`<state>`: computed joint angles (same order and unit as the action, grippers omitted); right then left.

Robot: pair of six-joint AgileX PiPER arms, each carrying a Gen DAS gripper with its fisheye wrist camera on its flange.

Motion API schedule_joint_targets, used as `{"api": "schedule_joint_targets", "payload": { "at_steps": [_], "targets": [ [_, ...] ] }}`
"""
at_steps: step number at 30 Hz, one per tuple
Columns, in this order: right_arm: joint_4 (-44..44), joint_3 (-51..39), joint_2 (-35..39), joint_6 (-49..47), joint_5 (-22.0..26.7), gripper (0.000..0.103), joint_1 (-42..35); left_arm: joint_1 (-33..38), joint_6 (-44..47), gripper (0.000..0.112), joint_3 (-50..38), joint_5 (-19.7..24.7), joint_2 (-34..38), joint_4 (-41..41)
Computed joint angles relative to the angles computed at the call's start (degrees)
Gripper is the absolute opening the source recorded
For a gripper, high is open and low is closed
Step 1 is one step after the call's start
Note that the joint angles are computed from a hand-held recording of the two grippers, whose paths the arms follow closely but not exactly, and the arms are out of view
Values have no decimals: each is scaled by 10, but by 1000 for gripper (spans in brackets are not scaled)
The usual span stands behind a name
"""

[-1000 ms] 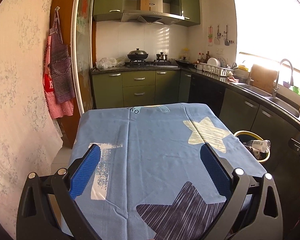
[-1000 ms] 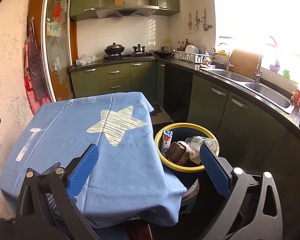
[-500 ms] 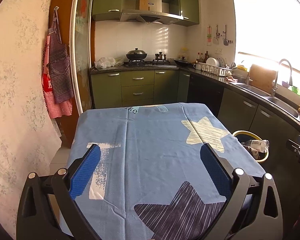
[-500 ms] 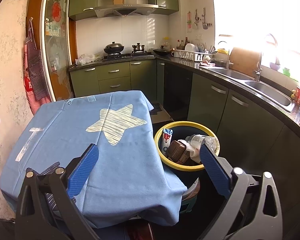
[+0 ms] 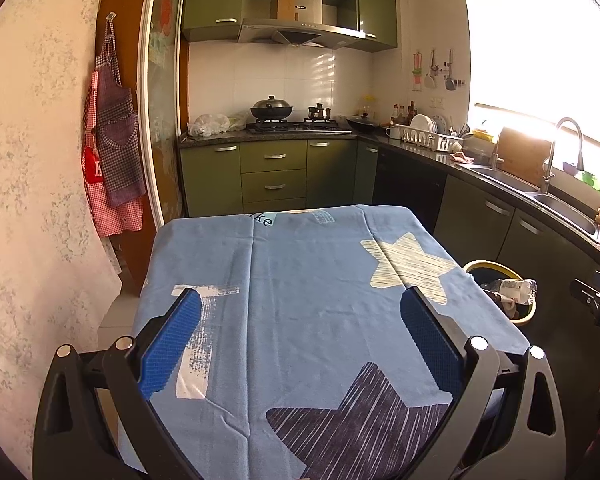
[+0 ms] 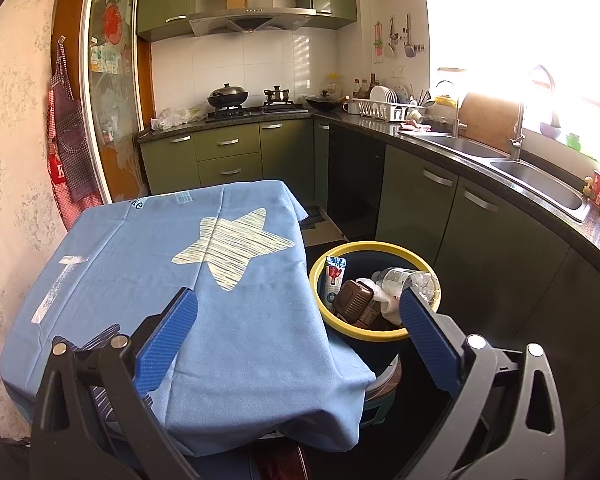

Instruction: Collect trash

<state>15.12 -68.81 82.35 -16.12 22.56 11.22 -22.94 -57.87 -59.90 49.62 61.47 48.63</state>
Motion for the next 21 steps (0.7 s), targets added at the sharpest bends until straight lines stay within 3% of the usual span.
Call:
{"api": "schedule_joint_targets", "payload": {
  "at_steps": [21],
  "targets": [
    [0,2,0,1,-1,96,1,-3,3,98,-2,-1,2,-4]
  ]
}}
